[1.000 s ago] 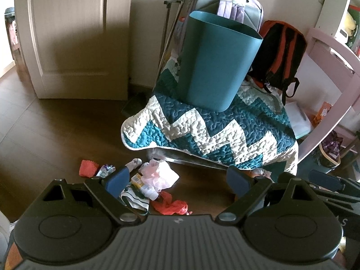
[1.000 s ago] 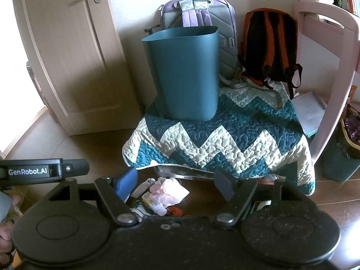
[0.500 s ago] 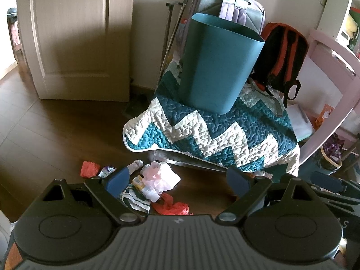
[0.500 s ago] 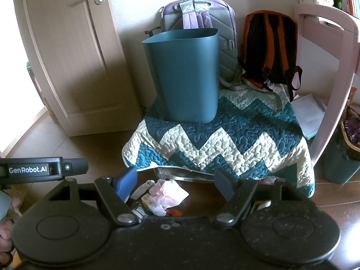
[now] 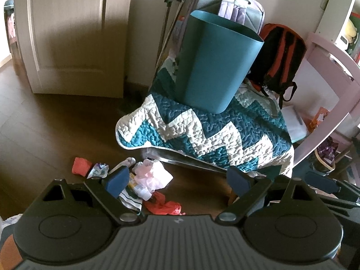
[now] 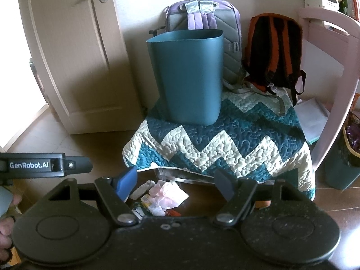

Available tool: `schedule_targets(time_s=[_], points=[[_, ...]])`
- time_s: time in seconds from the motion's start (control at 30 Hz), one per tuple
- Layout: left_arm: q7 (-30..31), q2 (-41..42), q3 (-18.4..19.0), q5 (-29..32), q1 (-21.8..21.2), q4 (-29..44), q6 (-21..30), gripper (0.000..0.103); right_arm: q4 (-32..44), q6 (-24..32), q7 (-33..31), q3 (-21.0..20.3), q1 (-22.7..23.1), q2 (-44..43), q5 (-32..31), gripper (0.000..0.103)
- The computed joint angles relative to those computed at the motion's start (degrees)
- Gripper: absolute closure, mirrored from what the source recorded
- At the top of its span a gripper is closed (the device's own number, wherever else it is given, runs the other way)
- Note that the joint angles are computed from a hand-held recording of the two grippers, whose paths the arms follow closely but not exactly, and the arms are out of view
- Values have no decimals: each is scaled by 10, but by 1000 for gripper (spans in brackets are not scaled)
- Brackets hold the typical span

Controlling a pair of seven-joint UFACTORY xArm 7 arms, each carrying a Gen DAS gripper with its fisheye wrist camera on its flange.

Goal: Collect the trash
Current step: 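Lower both tools toward the trash pile on the floor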

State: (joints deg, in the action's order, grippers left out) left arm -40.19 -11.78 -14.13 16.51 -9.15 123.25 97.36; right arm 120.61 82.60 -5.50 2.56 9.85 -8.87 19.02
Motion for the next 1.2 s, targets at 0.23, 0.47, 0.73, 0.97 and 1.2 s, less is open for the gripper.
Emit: schedule_targets(time_s=[0.23,0.47,0.73,0.97,1.2], points=[[4,-28,33,-37,12,-76,-67,9,-32,-40,-33,4,6,-1,4,27],[35,-38,70,-54,43,-148,-128,9,-62,-99,-71,14,14,22,7,27],[110,-5,116,-40,87,-197,-191,9,-42,-99,-123,24,10,113,37,27],[187,36,154,-49,123,-254,-250,9,-53,-94,-171,46,13,181,40,28],[271,81,190,-76,167,-306,-302,9,-32,-102,-169,67,45,262,7,28]])
